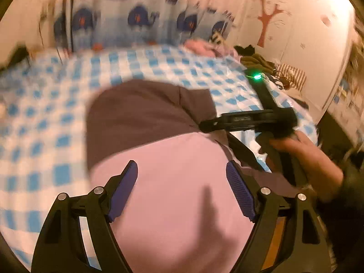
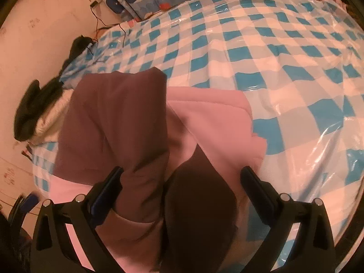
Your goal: Fold large clothes
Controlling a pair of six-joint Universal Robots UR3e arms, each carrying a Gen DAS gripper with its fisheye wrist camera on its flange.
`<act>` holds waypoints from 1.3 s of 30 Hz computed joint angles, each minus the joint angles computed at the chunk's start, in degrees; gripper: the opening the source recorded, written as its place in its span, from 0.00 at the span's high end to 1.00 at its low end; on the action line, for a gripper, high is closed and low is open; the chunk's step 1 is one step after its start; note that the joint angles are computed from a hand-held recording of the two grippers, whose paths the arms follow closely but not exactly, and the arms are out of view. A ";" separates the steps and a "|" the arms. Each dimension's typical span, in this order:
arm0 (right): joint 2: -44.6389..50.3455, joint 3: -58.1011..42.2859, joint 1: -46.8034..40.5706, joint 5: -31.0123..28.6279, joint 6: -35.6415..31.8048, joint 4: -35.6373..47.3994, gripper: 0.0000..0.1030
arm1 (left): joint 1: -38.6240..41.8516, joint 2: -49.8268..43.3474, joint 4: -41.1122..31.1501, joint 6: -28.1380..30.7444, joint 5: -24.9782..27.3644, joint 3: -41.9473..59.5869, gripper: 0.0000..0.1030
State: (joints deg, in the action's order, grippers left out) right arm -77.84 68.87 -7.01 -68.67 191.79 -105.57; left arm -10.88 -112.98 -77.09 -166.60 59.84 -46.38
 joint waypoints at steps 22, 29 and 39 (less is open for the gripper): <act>-14.06 22.30 -2.36 1.27 6.23 -7.06 0.06 | 11.91 9.69 4.24 -0.81 -8.55 -20.17 0.11; -19.41 35.40 -5.31 8.09 13.58 -18.28 0.05 | 18.11 -1.31 -5.99 -3.75 -20.78 -19.93 0.08; -9.45 39.02 2.73 5.77 30.50 -51.83 0.06 | 14.52 3.87 6.28 -0.62 -10.81 -17.23 0.18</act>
State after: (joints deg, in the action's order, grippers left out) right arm -87.29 107.89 -4.28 -62.90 222.29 -157.40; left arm 3.65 -109.10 -70.81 -167.22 49.03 -63.61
